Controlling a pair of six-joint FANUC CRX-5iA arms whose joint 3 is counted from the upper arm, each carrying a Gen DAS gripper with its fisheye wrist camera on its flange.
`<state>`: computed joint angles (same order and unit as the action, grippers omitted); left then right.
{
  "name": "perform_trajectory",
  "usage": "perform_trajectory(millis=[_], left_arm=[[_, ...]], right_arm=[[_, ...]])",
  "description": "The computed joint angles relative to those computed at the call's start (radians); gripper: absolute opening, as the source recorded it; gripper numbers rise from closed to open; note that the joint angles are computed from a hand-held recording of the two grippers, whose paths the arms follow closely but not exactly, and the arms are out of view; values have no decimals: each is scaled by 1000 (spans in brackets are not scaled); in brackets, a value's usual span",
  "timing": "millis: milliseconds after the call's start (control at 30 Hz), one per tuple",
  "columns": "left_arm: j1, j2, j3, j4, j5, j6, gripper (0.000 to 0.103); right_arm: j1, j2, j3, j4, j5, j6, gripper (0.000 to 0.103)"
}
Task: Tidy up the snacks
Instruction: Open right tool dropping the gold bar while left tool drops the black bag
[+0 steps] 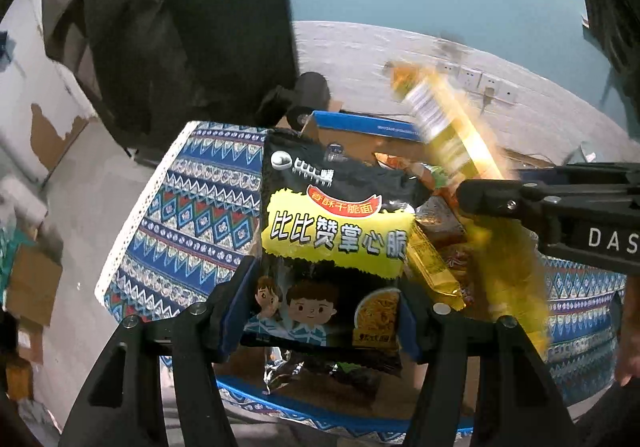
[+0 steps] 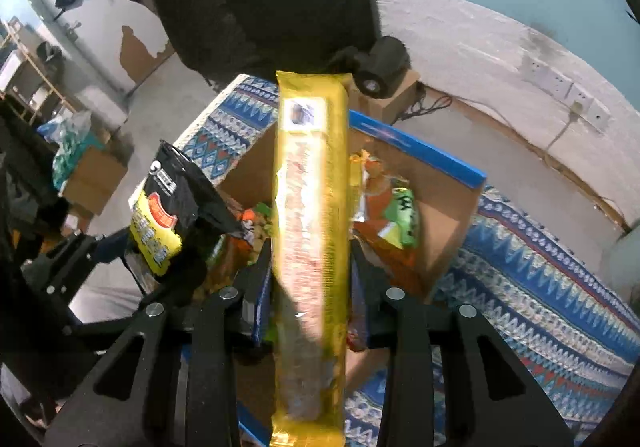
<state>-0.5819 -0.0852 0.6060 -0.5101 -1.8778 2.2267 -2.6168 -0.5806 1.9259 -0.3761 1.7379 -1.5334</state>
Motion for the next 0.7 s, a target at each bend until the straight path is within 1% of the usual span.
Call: perform_trajectory(millis=[33,67,133,167,267,367,433,700], left_arm=[[1,-1,2,-1,-1,5,71],[-5,2,12,-11,-9,10,80],[-20,7,28,-35,-17,16,85],[-30,12,41,-51,-29,17,85],[-42,22,67,-62,-51,8,85],[-68,33,92,-81,-74,2,85],[-96,43,117,-103,-89,-7,86],[-181,87,212,-187,-131,-30,87]], right_arm=[[-1,-1,-1,-5,-3,-3,34],[-1,-8,-18,-8,1,-9,34],[-5,-6,-26,-9,2,-6,34],[-5,-14,-46,-6,10,-6,34],[-14,11,-26,2,3,13,34],[-31,81,69,9,-37,49,39],[-43,125,126,13,-62,78,45],[-90,296,347,3,-177,150,59]])
